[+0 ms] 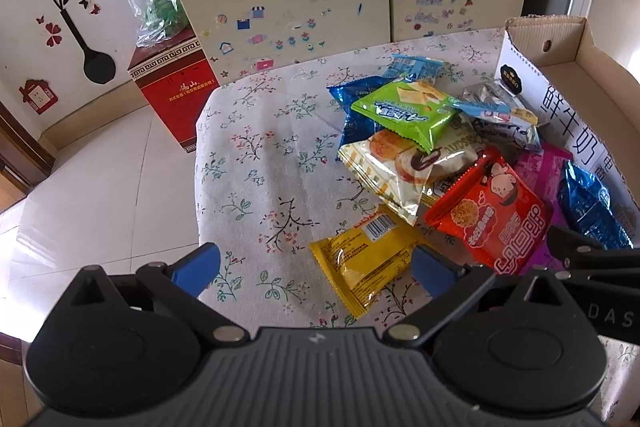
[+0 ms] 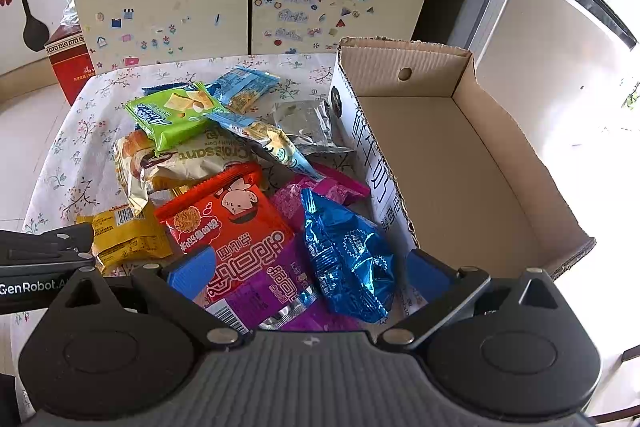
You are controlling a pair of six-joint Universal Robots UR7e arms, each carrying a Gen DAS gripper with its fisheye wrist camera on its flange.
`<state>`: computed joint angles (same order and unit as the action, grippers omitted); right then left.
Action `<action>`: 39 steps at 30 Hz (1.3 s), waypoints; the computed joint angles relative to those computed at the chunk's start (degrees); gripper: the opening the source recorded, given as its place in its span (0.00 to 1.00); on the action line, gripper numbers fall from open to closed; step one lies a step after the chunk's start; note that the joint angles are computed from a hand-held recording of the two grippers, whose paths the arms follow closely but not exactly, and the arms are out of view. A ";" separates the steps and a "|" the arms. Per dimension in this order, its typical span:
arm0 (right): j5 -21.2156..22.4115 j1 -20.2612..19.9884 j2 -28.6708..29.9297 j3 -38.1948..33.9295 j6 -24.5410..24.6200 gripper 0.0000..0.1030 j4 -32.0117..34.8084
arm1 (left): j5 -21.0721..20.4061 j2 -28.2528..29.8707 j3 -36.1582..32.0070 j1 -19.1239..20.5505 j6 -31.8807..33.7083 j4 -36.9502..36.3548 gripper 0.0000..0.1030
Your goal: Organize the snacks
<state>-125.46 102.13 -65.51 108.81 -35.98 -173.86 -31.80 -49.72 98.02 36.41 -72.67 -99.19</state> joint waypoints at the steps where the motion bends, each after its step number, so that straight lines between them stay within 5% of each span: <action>1: 0.14 -0.07 -0.09 0.05 0.11 1.00 0.09 | 0.00 0.00 0.00 0.00 0.00 0.00 0.98; 29: 1.23 -0.54 -0.57 0.52 -0.23 1.00 0.28 | 0.23 0.50 -0.63 -0.28 -1.24 2.03 0.97; 39: 5.07 -1.73 -2.55 1.34 -0.56 1.00 2.09 | 0.43 0.08 0.95 -0.85 1.81 -2.64 0.97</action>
<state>-120.40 100.39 -68.06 110.15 -36.54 -171.76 -31.36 -49.64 98.97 35.56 -70.87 -101.82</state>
